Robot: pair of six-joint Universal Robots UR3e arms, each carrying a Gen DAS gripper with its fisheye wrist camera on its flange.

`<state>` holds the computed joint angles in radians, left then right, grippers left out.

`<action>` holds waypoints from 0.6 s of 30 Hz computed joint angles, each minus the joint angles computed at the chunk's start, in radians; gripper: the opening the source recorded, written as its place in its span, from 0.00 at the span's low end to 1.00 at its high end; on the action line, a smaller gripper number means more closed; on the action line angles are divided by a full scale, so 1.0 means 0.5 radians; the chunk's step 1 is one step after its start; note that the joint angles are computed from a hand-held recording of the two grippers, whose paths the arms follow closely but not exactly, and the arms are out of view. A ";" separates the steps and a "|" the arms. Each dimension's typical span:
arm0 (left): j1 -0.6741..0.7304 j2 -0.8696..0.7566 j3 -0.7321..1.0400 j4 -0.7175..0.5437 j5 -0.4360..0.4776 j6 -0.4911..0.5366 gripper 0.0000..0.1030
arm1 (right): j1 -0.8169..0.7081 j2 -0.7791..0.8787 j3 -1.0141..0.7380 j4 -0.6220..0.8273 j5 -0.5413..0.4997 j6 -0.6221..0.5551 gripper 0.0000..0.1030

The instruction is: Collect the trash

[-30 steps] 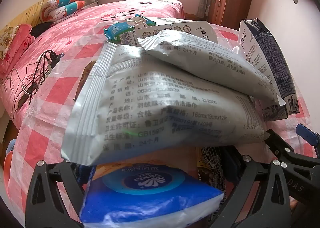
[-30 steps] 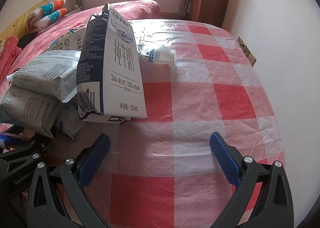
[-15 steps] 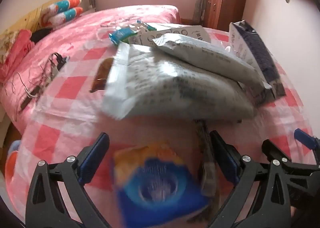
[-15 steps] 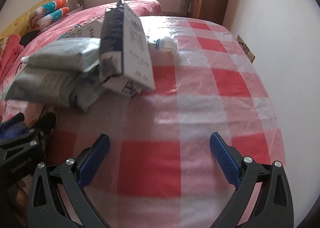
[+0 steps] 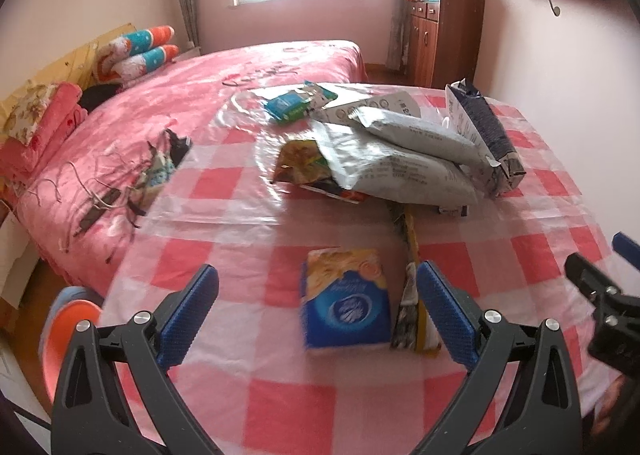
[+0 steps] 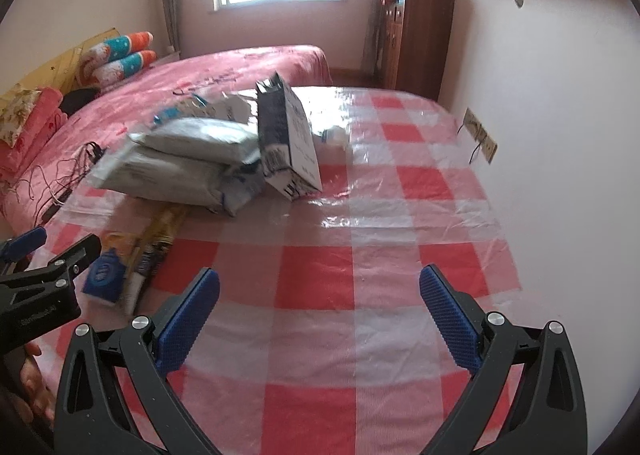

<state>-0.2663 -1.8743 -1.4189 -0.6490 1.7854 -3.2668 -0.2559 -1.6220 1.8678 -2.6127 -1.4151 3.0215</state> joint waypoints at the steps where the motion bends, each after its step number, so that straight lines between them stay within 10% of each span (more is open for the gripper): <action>1: 0.007 0.017 -0.008 -0.003 0.002 0.009 0.97 | 0.002 -0.060 0.031 0.009 0.009 0.014 0.95; 18: 0.118 0.458 -0.395 0.149 -0.074 0.047 0.97 | 0.113 -0.500 0.102 0.066 -0.041 0.034 0.95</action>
<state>-0.2073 -1.6453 -1.6164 -0.5746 1.7482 -3.2433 -0.1994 -1.8719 1.9190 -2.5799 -1.4356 3.0384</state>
